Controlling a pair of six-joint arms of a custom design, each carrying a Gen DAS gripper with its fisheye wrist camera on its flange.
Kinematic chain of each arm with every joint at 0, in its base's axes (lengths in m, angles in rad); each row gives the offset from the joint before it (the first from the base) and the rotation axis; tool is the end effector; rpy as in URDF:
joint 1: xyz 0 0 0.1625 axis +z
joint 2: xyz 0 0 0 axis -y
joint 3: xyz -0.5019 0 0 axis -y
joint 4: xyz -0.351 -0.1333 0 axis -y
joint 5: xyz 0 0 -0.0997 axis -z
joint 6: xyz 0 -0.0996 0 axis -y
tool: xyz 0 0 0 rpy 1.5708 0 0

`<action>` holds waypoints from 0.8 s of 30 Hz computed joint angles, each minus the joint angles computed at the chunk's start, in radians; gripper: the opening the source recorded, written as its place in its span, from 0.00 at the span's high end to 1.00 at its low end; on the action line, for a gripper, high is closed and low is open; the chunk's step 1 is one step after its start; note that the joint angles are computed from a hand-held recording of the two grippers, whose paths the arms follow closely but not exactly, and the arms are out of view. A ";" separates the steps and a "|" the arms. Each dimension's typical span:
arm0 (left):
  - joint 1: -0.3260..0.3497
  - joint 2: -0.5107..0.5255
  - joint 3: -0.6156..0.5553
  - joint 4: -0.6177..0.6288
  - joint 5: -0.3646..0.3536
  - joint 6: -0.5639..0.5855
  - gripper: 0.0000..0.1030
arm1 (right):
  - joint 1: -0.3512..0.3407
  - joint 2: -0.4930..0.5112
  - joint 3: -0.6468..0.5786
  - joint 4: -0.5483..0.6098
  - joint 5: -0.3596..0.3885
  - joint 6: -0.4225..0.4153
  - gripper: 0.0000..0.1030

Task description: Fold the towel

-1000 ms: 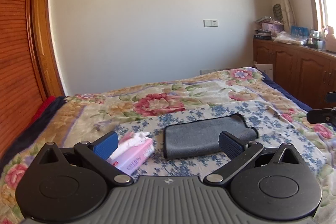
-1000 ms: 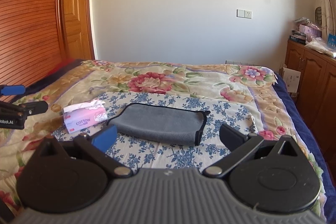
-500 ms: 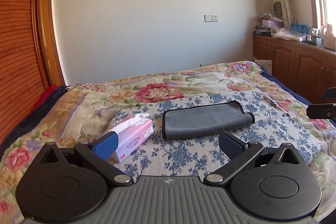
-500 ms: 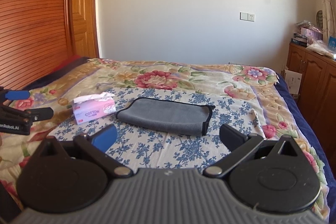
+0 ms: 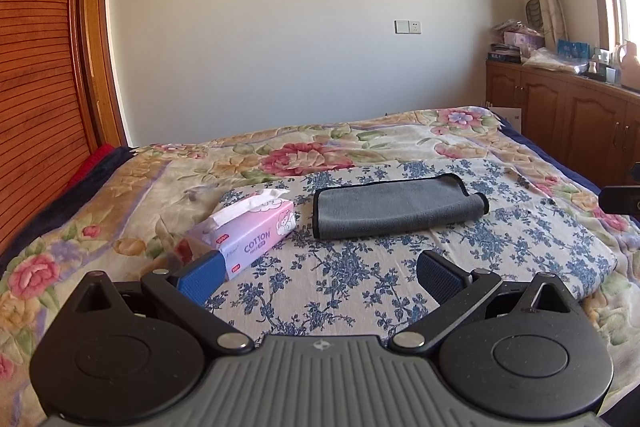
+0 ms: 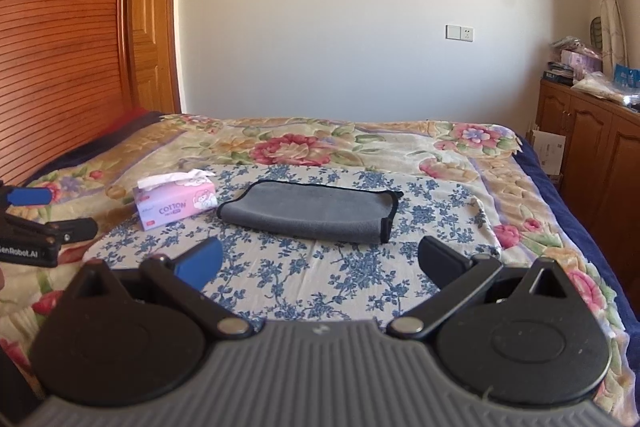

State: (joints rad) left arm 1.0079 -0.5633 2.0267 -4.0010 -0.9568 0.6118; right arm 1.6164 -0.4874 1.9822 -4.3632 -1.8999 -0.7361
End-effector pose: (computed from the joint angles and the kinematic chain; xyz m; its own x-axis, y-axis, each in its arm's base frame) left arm -0.1512 -0.5970 0.1174 -0.5990 0.3046 -0.7406 0.7904 0.3730 -0.4859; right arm 0.1278 -0.5825 0.1181 -0.7028 0.0175 0.7111 -0.6534 0.3795 -0.6551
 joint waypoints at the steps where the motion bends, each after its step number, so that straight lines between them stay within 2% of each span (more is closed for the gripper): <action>1: 0.001 0.004 0.002 -0.009 0.001 -0.001 0.00 | -0.002 0.001 0.001 -0.003 0.000 0.003 0.00; 24: 0.025 0.029 0.021 -0.105 -0.032 0.008 0.00 | -0.033 0.045 0.005 -0.112 0.022 -0.010 0.00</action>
State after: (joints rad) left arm 1.0324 -0.5339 2.0478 -4.1058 -0.9890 0.6197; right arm 1.5836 -0.4427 1.9874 -4.4752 -1.8777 -0.7462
